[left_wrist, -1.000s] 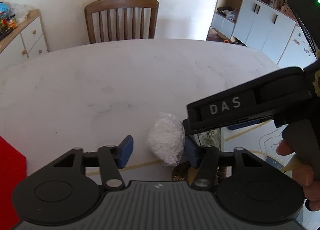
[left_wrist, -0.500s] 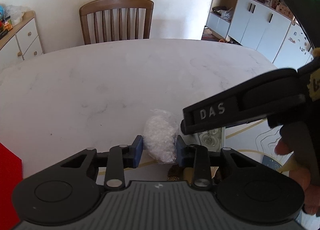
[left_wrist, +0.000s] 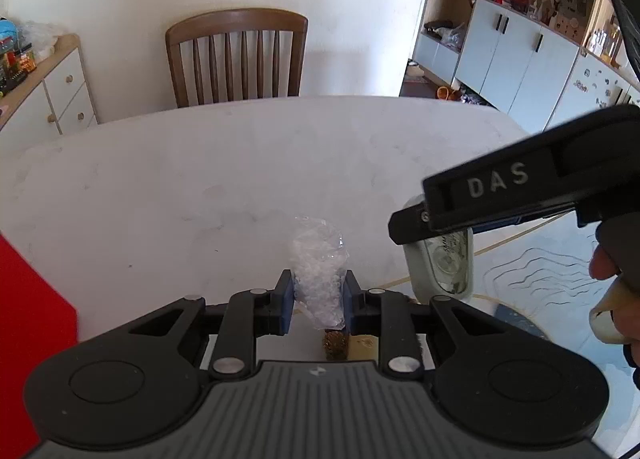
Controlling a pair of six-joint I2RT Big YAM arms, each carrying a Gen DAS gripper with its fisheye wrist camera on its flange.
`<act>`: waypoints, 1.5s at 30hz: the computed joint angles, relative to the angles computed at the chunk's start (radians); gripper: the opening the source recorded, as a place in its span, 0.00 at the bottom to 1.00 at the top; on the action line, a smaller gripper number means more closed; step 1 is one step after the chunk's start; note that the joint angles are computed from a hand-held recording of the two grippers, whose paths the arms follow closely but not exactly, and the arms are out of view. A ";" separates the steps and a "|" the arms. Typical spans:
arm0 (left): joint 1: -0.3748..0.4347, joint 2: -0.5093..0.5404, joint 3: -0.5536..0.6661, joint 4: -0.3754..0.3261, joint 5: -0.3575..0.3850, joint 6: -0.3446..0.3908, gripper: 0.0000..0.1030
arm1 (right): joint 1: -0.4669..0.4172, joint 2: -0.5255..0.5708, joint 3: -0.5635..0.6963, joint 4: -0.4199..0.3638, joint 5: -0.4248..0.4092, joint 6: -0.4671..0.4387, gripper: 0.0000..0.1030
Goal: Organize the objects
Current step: 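Carry the tissue bag and tape dispenser into the box and open both grippers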
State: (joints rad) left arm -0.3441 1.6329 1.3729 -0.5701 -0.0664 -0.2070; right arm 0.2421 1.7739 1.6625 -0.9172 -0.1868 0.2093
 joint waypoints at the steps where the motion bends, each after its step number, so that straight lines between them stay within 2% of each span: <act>1: -0.001 -0.009 -0.004 -0.001 0.001 -0.002 0.23 | -0.009 -0.009 -0.004 -0.002 -0.007 -0.011 0.51; 10: -0.015 -0.114 -0.048 -0.042 -0.009 -0.007 0.23 | -0.024 -0.119 -0.083 0.008 -0.044 -0.064 0.51; 15: -0.010 -0.180 -0.075 -0.067 0.001 -0.013 0.23 | -0.041 -0.155 -0.085 -0.029 -0.080 -0.106 0.51; 16: -0.009 -0.192 -0.080 -0.073 0.000 -0.012 0.23 | -0.016 -0.161 -0.091 -0.024 -0.068 -0.092 0.51; 21: 0.011 -0.257 -0.111 -0.099 0.018 -0.019 0.23 | -0.017 -0.180 -0.084 -0.059 -0.085 -0.134 0.51; 24: 0.028 -0.296 -0.133 -0.120 0.028 -0.010 0.23 | 0.014 -0.186 -0.073 -0.079 -0.078 -0.137 0.51; 31: 0.106 -0.406 -0.200 -0.160 0.087 0.009 0.23 | 0.106 -0.181 -0.048 -0.091 -0.062 -0.161 0.51; 35: 0.169 -0.464 -0.227 -0.188 0.118 0.043 0.23 | 0.149 -0.174 -0.036 -0.084 -0.060 -0.174 0.51; 36: 0.185 -0.477 -0.234 -0.196 0.127 0.051 0.23 | 0.182 -0.166 -0.028 -0.076 -0.045 -0.154 0.51; 41: 0.278 -0.521 -0.253 -0.222 0.172 0.100 0.23 | 0.233 -0.156 0.008 -0.075 -0.048 -0.144 0.51; 43: 0.318 -0.533 -0.259 -0.231 0.188 0.122 0.23 | 0.320 -0.111 0.035 -0.034 0.001 -0.086 0.51; 45: 0.363 -0.543 -0.263 -0.241 0.204 0.149 0.23 | 0.328 -0.075 0.066 -0.021 0.001 -0.089 0.51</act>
State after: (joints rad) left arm 0.0187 1.0902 1.1096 -0.8113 0.1378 -0.0578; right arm 0.5700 1.6987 1.7289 -0.9378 -0.1861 0.1202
